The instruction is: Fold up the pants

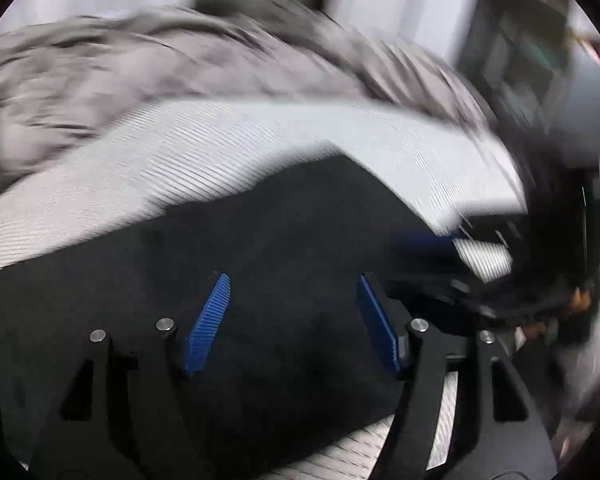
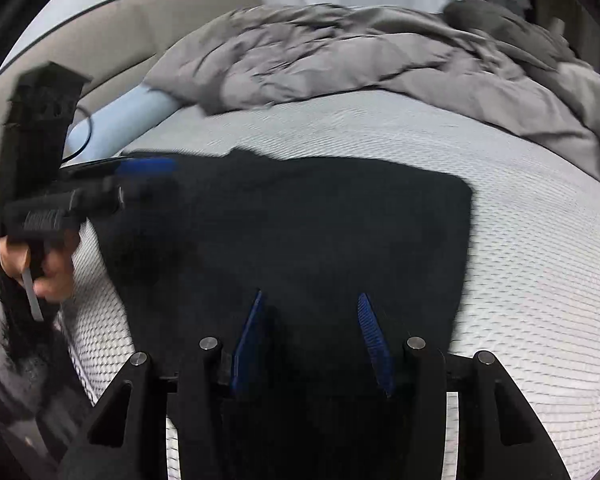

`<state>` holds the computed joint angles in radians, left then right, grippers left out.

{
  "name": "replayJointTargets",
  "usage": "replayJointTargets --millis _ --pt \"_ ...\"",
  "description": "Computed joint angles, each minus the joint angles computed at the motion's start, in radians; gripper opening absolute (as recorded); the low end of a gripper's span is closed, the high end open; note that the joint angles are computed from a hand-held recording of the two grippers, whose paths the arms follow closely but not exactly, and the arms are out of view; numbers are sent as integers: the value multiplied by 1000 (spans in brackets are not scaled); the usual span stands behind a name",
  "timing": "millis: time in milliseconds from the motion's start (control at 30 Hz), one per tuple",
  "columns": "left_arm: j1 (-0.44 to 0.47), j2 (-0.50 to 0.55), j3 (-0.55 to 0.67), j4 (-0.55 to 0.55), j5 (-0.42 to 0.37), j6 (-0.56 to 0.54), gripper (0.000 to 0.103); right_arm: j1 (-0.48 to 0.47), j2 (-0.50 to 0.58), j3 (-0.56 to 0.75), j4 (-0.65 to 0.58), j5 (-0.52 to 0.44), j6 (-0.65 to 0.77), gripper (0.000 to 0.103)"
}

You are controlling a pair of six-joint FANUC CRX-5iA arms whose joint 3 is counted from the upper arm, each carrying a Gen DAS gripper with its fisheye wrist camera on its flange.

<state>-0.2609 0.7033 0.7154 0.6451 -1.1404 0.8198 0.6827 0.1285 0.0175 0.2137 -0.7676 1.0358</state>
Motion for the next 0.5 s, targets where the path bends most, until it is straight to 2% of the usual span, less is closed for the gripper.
replayJointTargets --millis 100,133,167,233,333,433,500 --pt "-24 36 56 -106 -69 17 60 22 29 5 -16 -25 31 50" --pt "-26 30 46 -138 -60 12 59 30 42 9 -3 -45 27 50" --pt "-19 17 16 -127 -47 -25 59 39 46 -3 26 -60 30 50" --pt "3 18 21 -124 -71 -29 57 53 16 -59 95 -63 13 49" --pt "26 -10 -21 -111 -64 -53 55 43 -69 -162 156 -77 -53 49" --pt "38 -59 -78 -91 -18 -77 55 12 -121 -189 103 -63 -46 49" --pt "47 -89 -133 -1 22 -124 56 3 -159 -214 103 5 -77 49"
